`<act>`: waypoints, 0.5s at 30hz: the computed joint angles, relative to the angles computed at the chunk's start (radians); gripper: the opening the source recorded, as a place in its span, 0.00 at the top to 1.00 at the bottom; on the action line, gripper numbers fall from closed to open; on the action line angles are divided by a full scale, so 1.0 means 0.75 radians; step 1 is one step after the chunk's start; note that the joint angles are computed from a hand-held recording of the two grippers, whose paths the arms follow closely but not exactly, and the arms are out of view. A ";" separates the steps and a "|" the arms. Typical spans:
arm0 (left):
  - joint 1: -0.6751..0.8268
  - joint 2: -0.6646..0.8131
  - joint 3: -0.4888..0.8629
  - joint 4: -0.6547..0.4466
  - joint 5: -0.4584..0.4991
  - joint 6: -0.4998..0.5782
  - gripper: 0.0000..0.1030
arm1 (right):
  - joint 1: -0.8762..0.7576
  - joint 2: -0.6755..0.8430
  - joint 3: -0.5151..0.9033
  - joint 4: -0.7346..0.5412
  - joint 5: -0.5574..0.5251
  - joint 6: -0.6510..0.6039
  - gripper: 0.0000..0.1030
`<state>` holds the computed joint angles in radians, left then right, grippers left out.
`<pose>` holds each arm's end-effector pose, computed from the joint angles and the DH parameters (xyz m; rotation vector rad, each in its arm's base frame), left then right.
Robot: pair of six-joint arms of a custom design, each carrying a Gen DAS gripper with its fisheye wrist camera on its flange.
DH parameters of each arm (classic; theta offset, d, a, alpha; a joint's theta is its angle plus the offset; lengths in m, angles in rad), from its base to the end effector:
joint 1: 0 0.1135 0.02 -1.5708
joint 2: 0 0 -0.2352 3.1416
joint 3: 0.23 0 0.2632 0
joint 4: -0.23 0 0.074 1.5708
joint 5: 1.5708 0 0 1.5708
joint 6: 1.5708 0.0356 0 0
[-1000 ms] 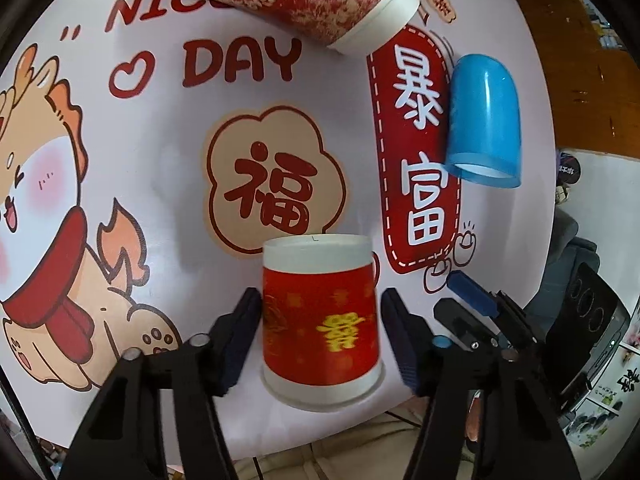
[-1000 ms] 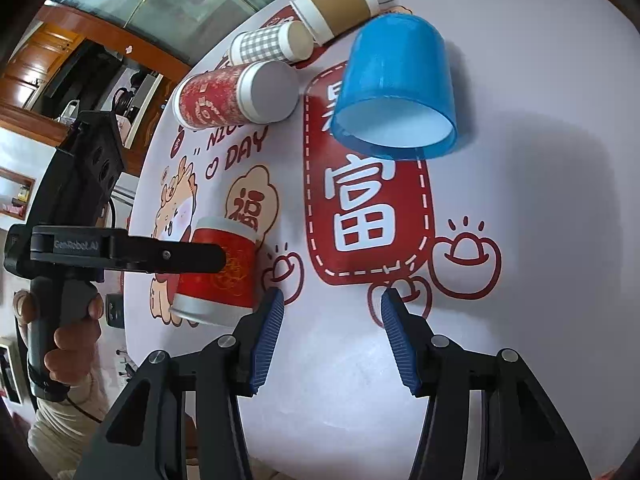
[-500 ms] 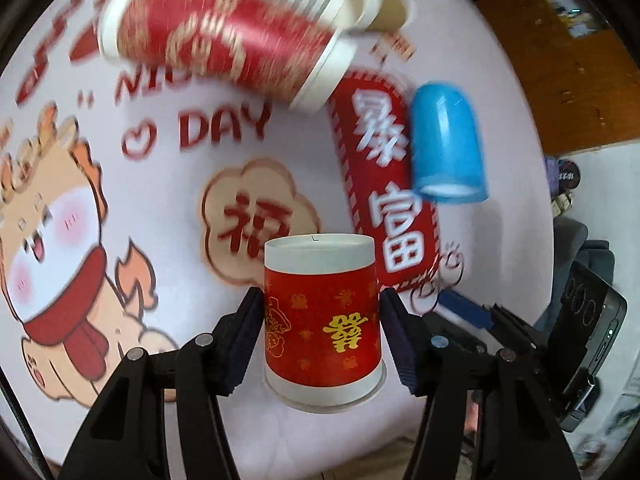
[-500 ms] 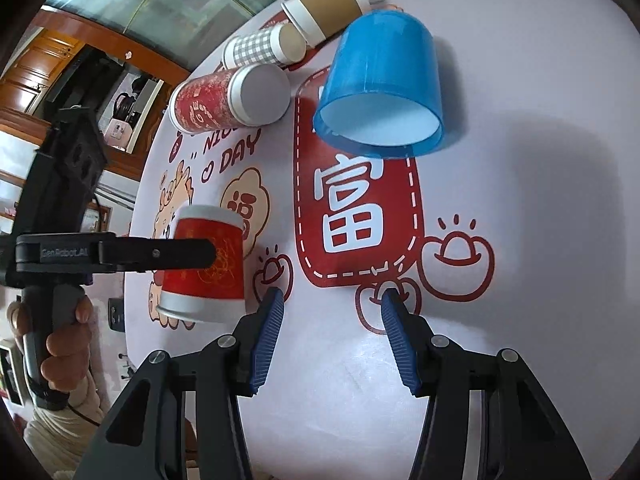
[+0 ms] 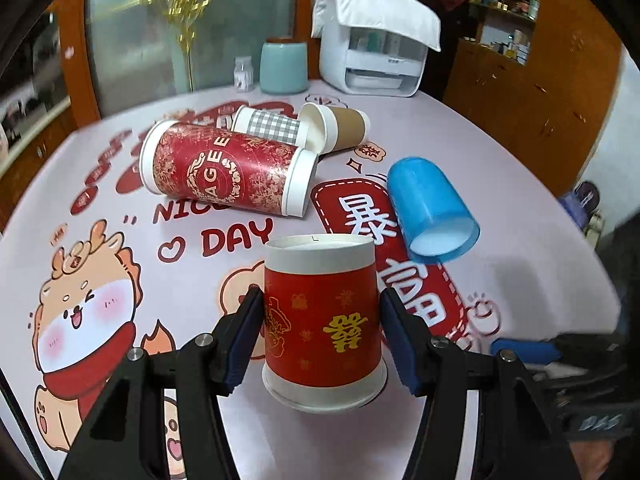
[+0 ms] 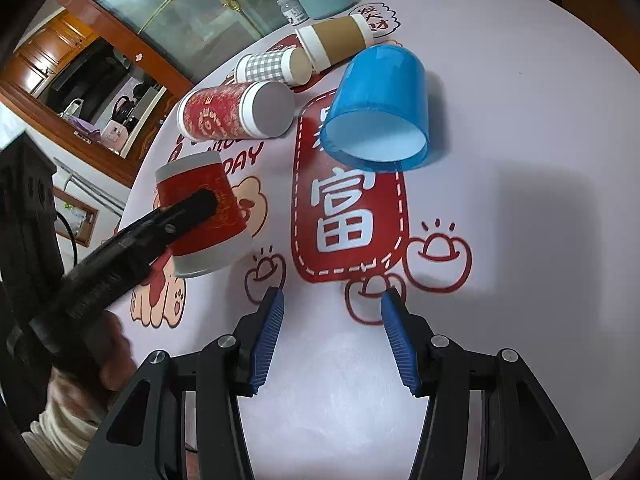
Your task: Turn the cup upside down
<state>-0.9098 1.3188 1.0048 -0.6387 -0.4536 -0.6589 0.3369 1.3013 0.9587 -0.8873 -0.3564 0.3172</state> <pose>0.1873 -0.2154 0.2328 0.1244 2.3949 -0.1487 0.2364 0.0960 0.2095 -0.1170 2.8628 0.6468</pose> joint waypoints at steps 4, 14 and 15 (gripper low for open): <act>-0.067 -0.051 -0.060 0.028 -0.086 -0.014 0.44 | 0.021 -0.060 -0.032 -0.014 0.036 -0.013 0.49; -0.137 -0.102 -0.133 0.026 -0.039 -0.129 0.36 | 0.060 -0.157 -0.081 -0.034 0.105 -0.034 0.49; -0.145 -0.099 -0.126 0.008 -0.051 -0.138 0.28 | 0.063 -0.162 -0.083 -0.038 0.108 -0.034 0.49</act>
<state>-1.0189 1.2443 0.9104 -0.6331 -0.4919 -0.7623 0.3844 1.1795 0.8968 -0.9156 -0.2753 0.2917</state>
